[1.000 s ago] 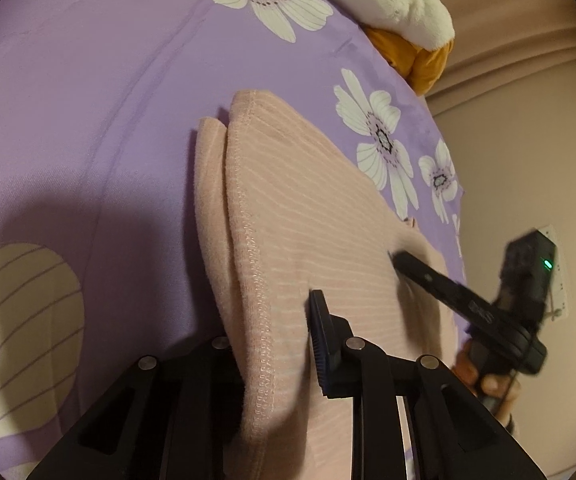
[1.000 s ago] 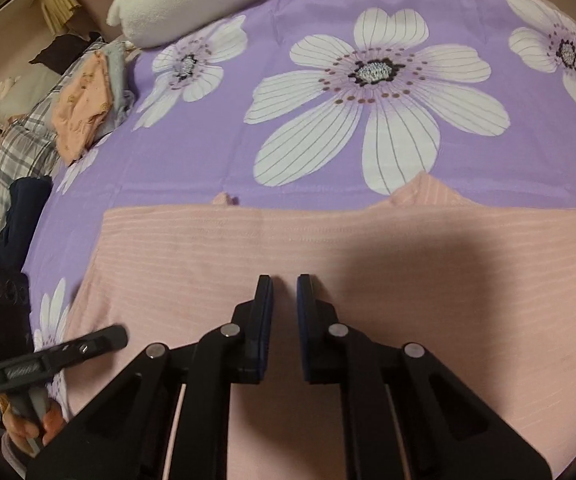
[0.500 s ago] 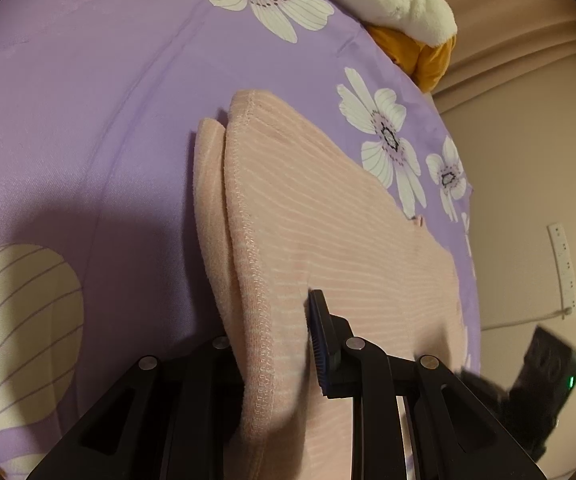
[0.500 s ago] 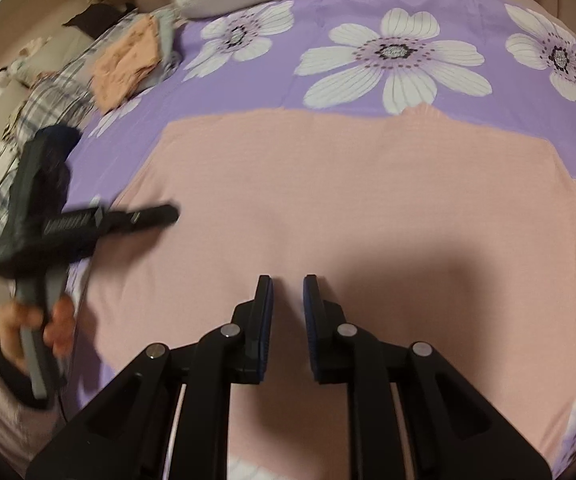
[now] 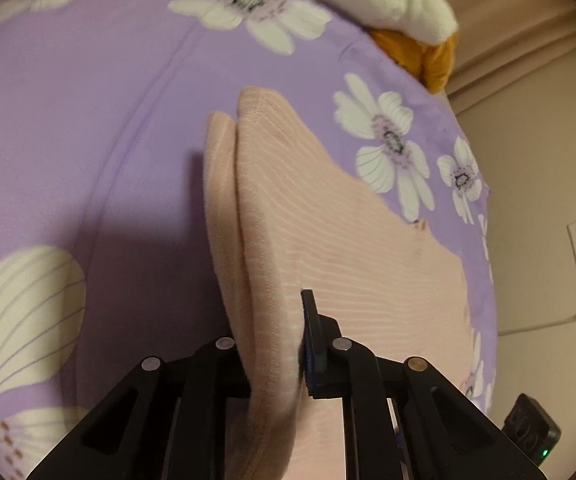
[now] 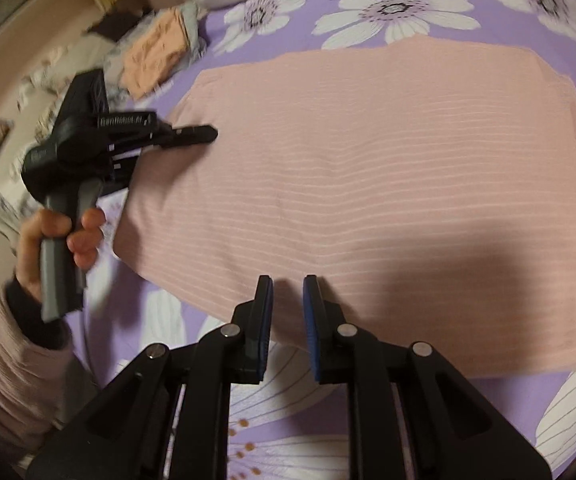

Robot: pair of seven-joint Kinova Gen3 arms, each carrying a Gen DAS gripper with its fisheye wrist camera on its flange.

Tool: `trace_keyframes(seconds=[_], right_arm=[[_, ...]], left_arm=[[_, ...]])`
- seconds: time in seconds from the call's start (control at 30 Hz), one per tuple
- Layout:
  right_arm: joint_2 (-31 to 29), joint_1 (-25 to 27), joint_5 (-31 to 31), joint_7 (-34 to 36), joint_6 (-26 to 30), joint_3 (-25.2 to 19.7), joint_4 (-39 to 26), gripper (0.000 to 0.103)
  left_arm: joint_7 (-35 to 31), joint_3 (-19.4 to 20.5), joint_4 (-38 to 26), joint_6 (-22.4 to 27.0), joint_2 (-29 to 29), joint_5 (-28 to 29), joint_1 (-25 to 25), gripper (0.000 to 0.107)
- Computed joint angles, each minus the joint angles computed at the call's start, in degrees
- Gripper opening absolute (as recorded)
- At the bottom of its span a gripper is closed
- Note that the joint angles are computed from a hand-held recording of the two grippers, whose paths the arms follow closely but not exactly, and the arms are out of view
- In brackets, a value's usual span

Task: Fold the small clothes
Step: 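Grasp the shirt's side edge with the left gripper and lift it, then fold the held side over the shirt toward the right gripper and release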

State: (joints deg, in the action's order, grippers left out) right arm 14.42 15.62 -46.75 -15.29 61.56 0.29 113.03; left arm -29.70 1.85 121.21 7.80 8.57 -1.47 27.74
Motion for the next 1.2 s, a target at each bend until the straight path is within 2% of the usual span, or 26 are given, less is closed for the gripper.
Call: trace_keyframes(seconds=[0.13,0.17,0.2,0.3,0.37,0.47,0.57,0.7,0.87,0.9,0.97,1.03,1.13,1.2], right_arm=[[0.82,3.95,-4.21,3.65,4.41,1.08,-0.41,0.017],[1.04,4.58,-4.84,3.82,5.09,1.40,-0.76,0.017],[1.37,5.28,-5.51,3.94,5.77,1.73,-1.17,0.017],[2.50,7.22,-7.15,4.17,7.75,2.38,-2.36,0.017],[3.07,8.12,-7.94,4.19,8.19,2.58,-2.83,0.017],[3.92,9.86,-9.12,4.56,8.22,3.02,-3.31,0.018],[5.34,11.42,-9.67,3.79,8.69,3.25,-4.44,0.018],[6.93,14.29,-10.48,3.66,10.05,3.43,-5.50,0.018],[8.62,16.58,-10.70,2.30,11.01,3.46,-6.95,0.021],[9.03,16.98,-10.87,1.91,11.14,3.43,-7.25,0.023],[9.96,17.71,-11.06,0.69,11.71,3.31,-8.10,0.028],[10.99,18.55,-11.47,-0.74,12.81,3.04,-8.88,0.035],[12.67,19.87,-12.27,-3.06,14.71,2.66,-10.37,0.041],[13.76,20.61,-12.73,-4.48,16.17,2.28,-11.40,0.041]], left_arm=[[8.02,-7.94,-5.00,7.00,-1.45,-9.32,10.60,0.012],[10.21,-8.66,-6.29,9.11,-1.41,-11.65,12.19,0.012],[11.83,-8.30,-8.16,11.44,-1.20,-13.98,12.99,0.012],[14.83,-3.19,-13.64,18.43,0.20,-18.90,11.38,0.012],[13.89,-1.83,-17.93,23.09,1.94,-18.93,11.69,0.012],[14.04,2.32,-22.67,27.75,4.32,-20.26,9.87,0.012],[13.11,4.19,-28.46,32.76,7.81,-21.11,10.25,0.012],[9.26,5.35,-36.23,37.41,13.75,-18.95,10.72,0.012],[4.01,6.07,-44.98,41.72,21.48,-11.24,10.53,0.012],[3.34,5.80,-46.51,42.97,22.49,-10.40,10.91,0.016],[2.77,4.95,-49.16,44.91,24.17,-9.82,12.41,0.028],[1.29,5.09,-49.16,43.84,24.03,-8.39,12.43,0.054],[-0.96,5.95,-47.16,40.64,22.53,-5.22,11.50,0.058],[-3.10,7.16,-43.54,36.06,20.45,-2.05,9.69,0.058]])
